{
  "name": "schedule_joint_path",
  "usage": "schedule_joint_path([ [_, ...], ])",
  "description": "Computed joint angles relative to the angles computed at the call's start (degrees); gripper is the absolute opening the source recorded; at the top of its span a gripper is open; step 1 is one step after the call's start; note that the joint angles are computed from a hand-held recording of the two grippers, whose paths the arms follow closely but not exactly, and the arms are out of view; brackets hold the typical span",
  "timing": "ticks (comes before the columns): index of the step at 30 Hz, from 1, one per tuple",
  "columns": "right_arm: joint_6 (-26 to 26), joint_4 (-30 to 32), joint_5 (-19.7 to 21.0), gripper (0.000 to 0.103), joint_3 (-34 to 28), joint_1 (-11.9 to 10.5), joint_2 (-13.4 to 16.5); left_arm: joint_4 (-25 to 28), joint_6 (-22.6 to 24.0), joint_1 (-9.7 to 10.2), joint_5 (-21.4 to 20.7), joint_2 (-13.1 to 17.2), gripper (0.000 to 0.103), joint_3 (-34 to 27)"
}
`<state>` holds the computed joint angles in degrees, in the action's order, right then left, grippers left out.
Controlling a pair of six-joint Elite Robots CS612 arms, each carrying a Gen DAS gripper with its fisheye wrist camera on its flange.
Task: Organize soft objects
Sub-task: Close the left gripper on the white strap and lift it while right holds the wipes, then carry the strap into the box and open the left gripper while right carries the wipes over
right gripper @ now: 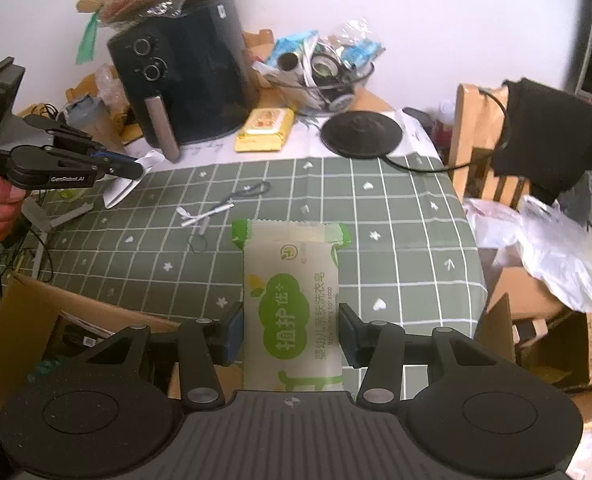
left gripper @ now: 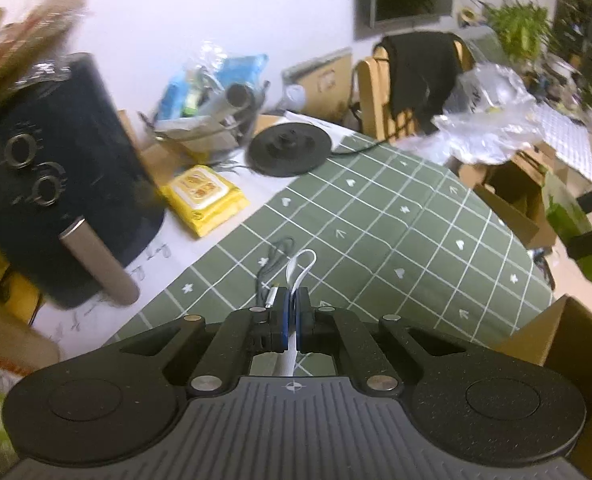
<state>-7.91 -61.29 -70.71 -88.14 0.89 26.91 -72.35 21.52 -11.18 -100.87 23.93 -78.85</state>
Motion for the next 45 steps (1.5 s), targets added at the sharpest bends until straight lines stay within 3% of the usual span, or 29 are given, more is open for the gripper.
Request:
schedule_joint_path([
  [5,-0.27,-0.77,0.96,0.051,0.14,0.22,-0.49,0.82,-3.67,-0.22,2.30,0.31,0.003,-3.00],
  [13,-0.99,-1.03,3.01,0.051,-0.45,0.49,-1.00,3.32,-12.05,0.07,2.05,-0.27,0.003,-6.62],
  [42,-4.32,4.23,9.52,0.051,-5.15,1.63,-0.49,18.91,-37.41,3.00,-10.67,1.09,0.005,-15.77],
  [44,-4.51,4.87,9.44,0.051,-5.77,1.77,-0.29,20.17,-38.20,3.08,-10.85,1.39,0.014,-16.40],
  [45,-4.47,5.07,9.40,0.051,-5.94,1.80,-0.24,20.71,-38.28,3.07,-10.79,1.61,0.029,-16.87],
])
